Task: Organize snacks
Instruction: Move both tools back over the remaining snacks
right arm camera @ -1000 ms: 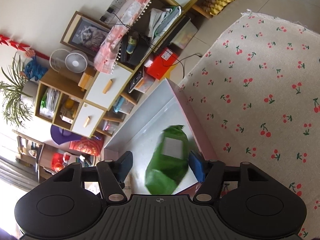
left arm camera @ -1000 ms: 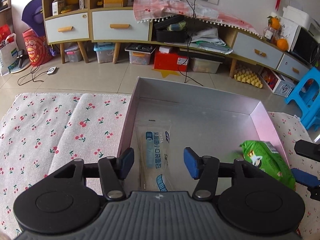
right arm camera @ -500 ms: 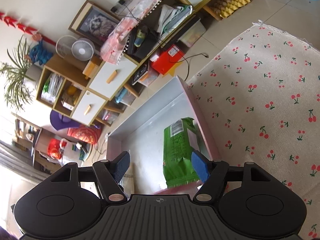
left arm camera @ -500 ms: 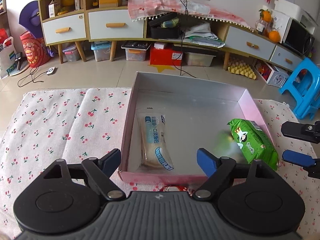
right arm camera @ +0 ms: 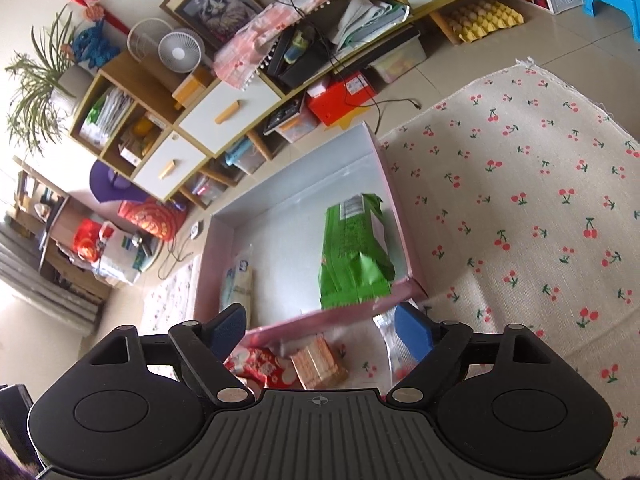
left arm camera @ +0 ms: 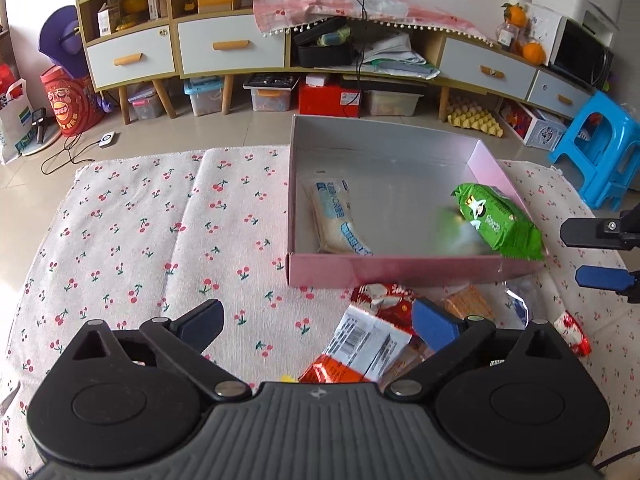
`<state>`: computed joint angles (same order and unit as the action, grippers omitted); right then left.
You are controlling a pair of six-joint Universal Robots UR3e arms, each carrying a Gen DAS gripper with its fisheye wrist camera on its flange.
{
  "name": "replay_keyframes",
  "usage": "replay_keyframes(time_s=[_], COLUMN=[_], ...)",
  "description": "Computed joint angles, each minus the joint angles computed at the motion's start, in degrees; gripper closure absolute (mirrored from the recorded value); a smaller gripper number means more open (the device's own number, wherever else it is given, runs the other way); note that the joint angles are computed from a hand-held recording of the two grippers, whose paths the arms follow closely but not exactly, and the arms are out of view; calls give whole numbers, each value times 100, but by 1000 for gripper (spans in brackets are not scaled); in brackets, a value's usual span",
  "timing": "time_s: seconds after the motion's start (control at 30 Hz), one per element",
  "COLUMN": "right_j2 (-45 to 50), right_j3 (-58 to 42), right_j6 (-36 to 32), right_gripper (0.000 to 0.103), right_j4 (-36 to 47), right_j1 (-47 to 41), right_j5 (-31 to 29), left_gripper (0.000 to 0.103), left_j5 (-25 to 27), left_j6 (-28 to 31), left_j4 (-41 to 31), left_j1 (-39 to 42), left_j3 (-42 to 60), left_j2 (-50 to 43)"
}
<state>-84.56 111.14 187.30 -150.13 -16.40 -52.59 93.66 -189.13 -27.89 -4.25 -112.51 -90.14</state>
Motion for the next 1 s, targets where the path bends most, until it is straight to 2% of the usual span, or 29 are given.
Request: replay_keyframes(time_s=[0.17, 0.27, 0.4, 0.53, 0.6, 0.8, 1.0], right_j2=[-224, -334, -371, -584, -664, -942, -1035], right_j3=[238, 382, 660, 936, 1047, 1450, 1684], right_j6=[-332, -526, -646, -792, -896, -1215, -1603], right_gripper=[19, 19, 19, 19, 19, 19, 19], right_j4=[191, 178, -348, -442, -467, -395, -504], right_j1=[68, 192, 472, 427, 413, 427, 668], right_j5=[-74, -159, -422, -198, -123, 146, 102], left_gripper=[2, 1, 1, 1, 1, 1, 1], left_j5=[260, -61, -381, -750, -1093, -1844, -2206], left_j6=[17, 203, 733, 1276, 1556, 2505, 3110], left_j4=[280, 493, 611, 868, 908, 845, 775], left_j1=[5, 190, 386, 669, 934, 1482, 1749], left_j3=[-473, -956, -1332, -1865, -2193, -2703, -2932], left_j2=[206, 569, 808, 1148, 1448, 1877, 1953])
